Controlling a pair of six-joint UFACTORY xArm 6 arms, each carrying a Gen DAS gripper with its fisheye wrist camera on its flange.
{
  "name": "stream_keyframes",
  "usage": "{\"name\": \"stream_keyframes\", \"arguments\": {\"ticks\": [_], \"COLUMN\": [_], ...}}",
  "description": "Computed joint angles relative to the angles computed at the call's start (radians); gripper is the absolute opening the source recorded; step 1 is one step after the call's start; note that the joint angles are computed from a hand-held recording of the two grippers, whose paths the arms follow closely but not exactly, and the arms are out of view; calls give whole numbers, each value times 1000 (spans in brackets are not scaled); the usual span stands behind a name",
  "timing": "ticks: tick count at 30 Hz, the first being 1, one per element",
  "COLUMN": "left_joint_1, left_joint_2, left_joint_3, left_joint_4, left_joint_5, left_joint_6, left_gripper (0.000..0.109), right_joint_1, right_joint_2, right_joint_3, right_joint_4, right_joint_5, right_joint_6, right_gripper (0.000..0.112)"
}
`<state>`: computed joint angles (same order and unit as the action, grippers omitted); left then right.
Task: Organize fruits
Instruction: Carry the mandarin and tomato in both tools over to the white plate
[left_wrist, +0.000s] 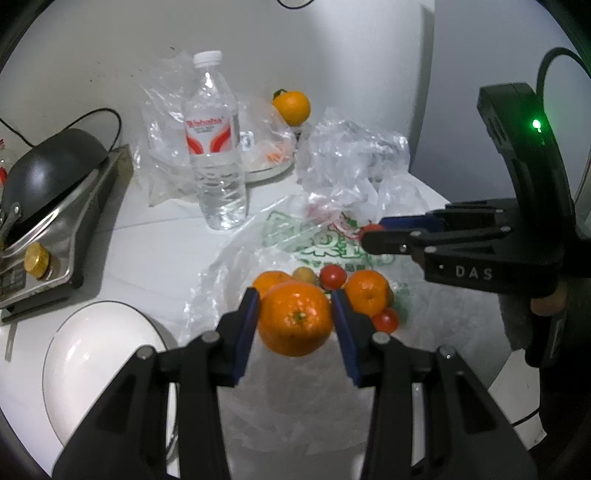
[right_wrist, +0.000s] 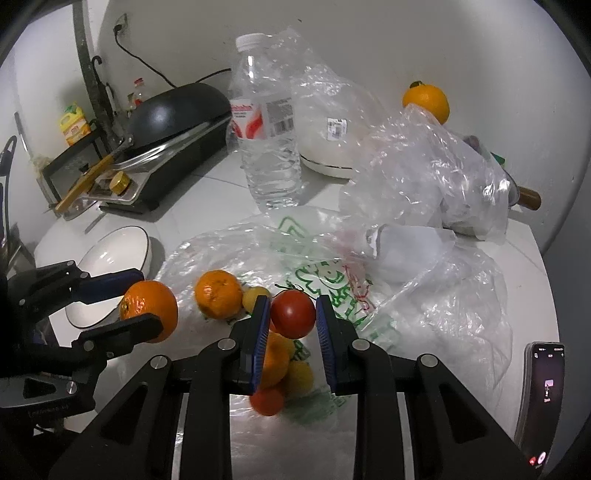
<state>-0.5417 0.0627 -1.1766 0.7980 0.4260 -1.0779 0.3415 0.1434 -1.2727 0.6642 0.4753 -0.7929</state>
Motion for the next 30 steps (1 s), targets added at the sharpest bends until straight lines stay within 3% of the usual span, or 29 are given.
{"name": "stream_keyframes", "arguments": {"ticks": [16, 30], "left_joint_1": [20, 95], "left_joint_2": [-181, -371], "left_joint_3": [159, 348], "left_joint_4": [146, 210], "left_joint_5": [25, 14], "left_joint_6": [-155, -220], "left_gripper": [41, 41], "right_joint_1": [83, 193], "right_joint_2": [-83, -72], "right_joint_3": [71, 53], "right_joint_4": [-42, -131], "right_joint_5": [-44, -76], "right_joint_6": [34, 129], "right_gripper": [27, 27]}}
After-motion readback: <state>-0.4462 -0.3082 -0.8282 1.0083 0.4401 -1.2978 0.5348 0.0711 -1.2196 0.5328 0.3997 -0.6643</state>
